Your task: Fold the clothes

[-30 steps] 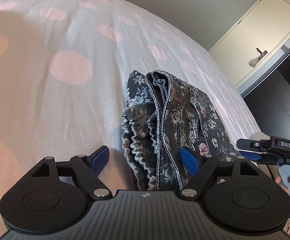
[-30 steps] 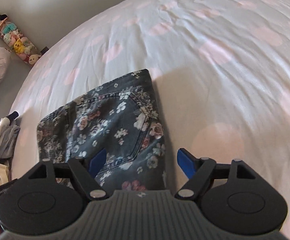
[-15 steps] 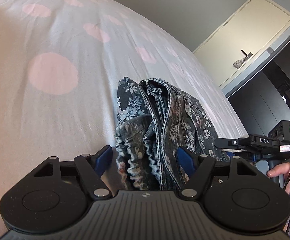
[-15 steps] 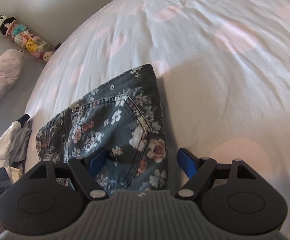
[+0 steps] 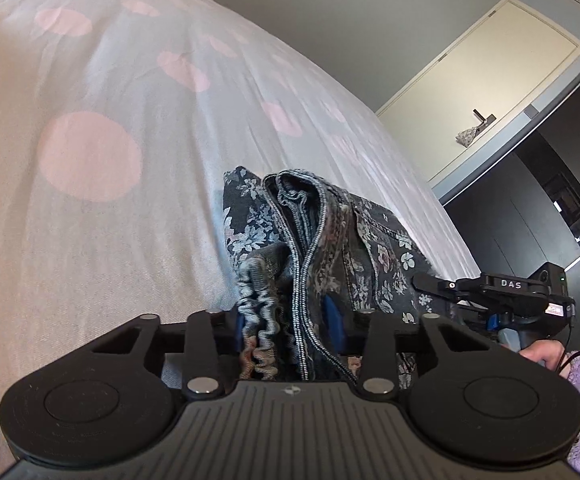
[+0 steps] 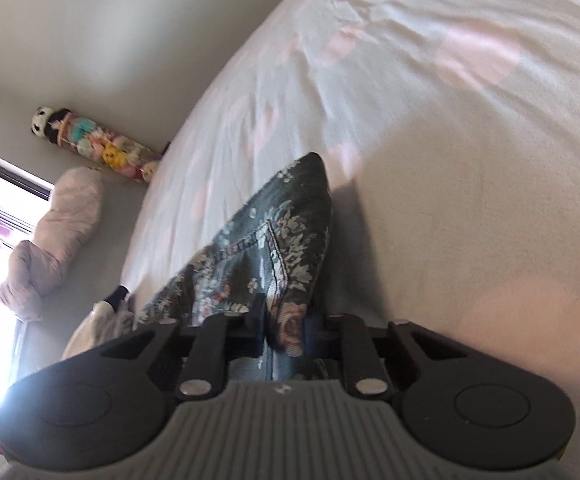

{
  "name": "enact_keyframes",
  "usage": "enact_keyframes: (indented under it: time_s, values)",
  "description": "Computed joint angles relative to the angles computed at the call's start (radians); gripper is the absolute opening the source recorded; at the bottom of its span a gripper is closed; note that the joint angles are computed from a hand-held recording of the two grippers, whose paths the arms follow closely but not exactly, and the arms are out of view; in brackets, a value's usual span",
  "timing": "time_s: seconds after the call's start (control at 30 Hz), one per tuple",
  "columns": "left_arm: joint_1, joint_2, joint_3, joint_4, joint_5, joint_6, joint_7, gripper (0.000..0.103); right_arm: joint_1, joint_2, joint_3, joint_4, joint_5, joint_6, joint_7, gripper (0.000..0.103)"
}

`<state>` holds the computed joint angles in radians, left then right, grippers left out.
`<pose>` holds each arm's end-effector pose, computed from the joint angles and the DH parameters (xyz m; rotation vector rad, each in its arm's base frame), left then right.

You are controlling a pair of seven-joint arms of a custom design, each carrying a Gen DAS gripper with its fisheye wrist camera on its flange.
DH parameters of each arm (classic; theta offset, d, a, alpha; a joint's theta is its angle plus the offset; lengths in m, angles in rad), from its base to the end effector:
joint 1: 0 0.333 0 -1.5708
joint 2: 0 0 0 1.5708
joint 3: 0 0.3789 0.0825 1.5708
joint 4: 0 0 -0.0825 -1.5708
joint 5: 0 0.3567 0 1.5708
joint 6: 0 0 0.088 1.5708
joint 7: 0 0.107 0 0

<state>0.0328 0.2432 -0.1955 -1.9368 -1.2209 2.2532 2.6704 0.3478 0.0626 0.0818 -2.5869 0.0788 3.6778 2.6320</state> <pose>0.6057 -0.1160 0.4628 1.3600 -2.1678 1.3449 0.4445 0.1916 0.4506 -0.8677 1.9283 -0.0445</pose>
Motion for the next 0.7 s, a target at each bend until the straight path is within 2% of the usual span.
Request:
enact_keyframes:
  time_s: [0.2,0.3,0.43,0.7]
  values:
    - [0.002,-0.036,0.001,-0.029,-0.041,0.007,0.052,0.024,0.117,-0.031,0.036,0.035,0.383,0.02,-0.297,0.014]
    - [0.001,-0.077,0.007,-0.059,-0.088,0.002,0.105,0.022,0.144,-0.075,0.073,0.038,0.558,0.027,-0.449,0.013]
    - [-0.008,-0.141,0.023,-0.097,-0.138,-0.027,0.14,0.021,0.144,-0.136,0.147,0.039,0.742,0.049,-0.601,0.013]
    - [-0.078,-0.296,0.043,-0.181,-0.229,-0.059,0.16,0.02,0.091,-0.347,0.336,0.07,1.26,0.044,-1.063,0.013]
